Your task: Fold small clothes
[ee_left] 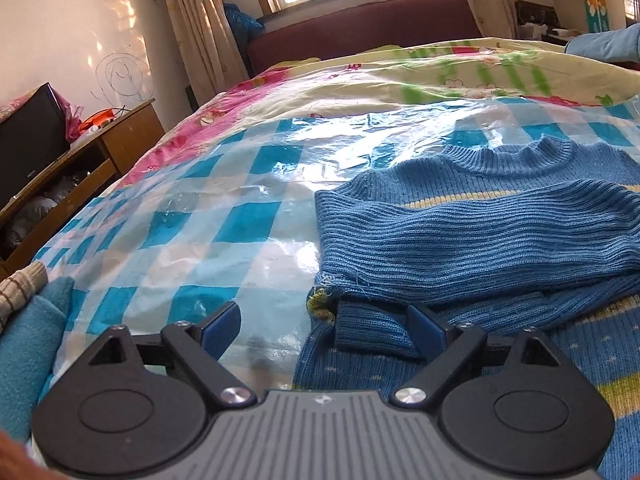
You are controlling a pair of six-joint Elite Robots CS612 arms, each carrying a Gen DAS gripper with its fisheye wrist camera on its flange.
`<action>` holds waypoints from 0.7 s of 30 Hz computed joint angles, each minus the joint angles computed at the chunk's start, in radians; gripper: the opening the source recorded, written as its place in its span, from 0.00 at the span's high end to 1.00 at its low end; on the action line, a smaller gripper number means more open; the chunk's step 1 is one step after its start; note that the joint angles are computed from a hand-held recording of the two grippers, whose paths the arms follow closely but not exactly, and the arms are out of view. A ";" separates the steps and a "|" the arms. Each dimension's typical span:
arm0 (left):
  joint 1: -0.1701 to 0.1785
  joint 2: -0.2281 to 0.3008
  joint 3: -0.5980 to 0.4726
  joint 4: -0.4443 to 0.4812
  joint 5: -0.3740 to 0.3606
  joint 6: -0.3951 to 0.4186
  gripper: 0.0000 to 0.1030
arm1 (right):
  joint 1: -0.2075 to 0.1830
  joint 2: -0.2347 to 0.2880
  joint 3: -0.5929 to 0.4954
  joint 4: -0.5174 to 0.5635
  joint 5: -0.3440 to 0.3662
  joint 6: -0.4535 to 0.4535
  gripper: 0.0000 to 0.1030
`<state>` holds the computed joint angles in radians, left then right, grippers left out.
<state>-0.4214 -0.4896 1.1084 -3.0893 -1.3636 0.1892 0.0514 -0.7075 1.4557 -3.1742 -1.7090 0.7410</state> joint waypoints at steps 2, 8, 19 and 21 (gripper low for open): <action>0.000 -0.001 0.001 0.001 0.002 -0.005 0.08 | -0.016 0.006 0.001 -0.019 0.048 0.039 0.80; -0.002 0.001 0.004 -0.009 0.011 -0.001 0.08 | -0.034 0.025 -0.016 0.028 0.148 0.081 0.80; -0.001 0.000 0.007 -0.013 0.005 -0.008 0.08 | 0.017 0.025 -0.032 -0.014 0.096 -0.211 0.82; -0.001 0.000 0.008 -0.015 0.004 -0.010 0.08 | 0.013 0.024 -0.022 -0.047 0.052 -0.161 0.81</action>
